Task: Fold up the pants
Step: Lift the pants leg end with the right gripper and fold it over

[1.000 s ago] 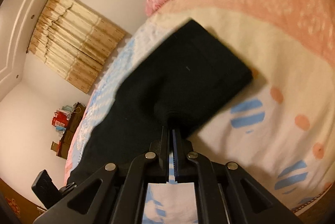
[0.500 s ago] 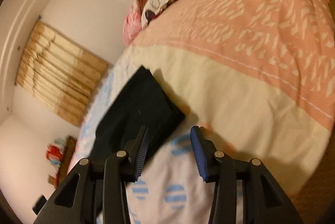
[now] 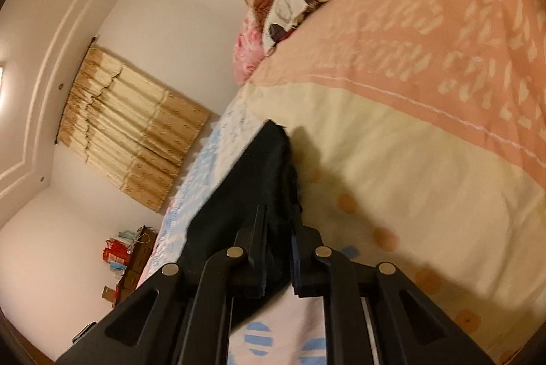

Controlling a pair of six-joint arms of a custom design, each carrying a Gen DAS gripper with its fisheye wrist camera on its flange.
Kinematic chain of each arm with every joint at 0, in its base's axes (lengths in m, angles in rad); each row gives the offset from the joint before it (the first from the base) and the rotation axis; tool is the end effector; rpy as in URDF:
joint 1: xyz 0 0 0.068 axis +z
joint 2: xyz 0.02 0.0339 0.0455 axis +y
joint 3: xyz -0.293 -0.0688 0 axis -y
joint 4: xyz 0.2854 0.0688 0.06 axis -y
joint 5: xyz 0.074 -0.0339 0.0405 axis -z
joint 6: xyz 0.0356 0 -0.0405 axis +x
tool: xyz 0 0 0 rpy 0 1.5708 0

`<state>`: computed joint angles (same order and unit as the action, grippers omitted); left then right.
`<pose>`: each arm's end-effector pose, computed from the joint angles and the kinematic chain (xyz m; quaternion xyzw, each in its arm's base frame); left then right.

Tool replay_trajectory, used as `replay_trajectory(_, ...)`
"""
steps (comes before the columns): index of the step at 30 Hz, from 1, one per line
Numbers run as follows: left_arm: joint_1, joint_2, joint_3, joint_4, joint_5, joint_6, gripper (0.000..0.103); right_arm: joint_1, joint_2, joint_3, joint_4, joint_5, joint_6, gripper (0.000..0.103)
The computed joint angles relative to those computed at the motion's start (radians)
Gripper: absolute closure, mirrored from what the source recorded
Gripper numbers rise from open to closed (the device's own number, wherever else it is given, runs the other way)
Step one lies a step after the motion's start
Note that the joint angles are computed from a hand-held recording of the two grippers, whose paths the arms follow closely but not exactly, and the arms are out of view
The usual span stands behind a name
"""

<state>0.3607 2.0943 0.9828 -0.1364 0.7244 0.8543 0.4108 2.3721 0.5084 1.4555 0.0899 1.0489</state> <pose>0.3627 0.1116 0.0426 0.2807 0.8811 -0.2013 0.3230 0.2818 0.1193 -0.0167 0.2853 0.7850 0.3378 0.4339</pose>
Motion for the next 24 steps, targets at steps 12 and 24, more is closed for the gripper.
replay_trajectory(12, 0.147, -0.036, 0.040, -0.086, 0.015, 0.007, 0.069, 0.249, -0.366, 0.138, -0.400, 0.066, -0.329, 0.093)
replay_trajectory(24, 0.345, -0.017, 0.082, -0.109, 0.037, 0.044, 0.069, 0.472, -0.108, 0.720, -0.826, -0.052, -0.455, 0.093)
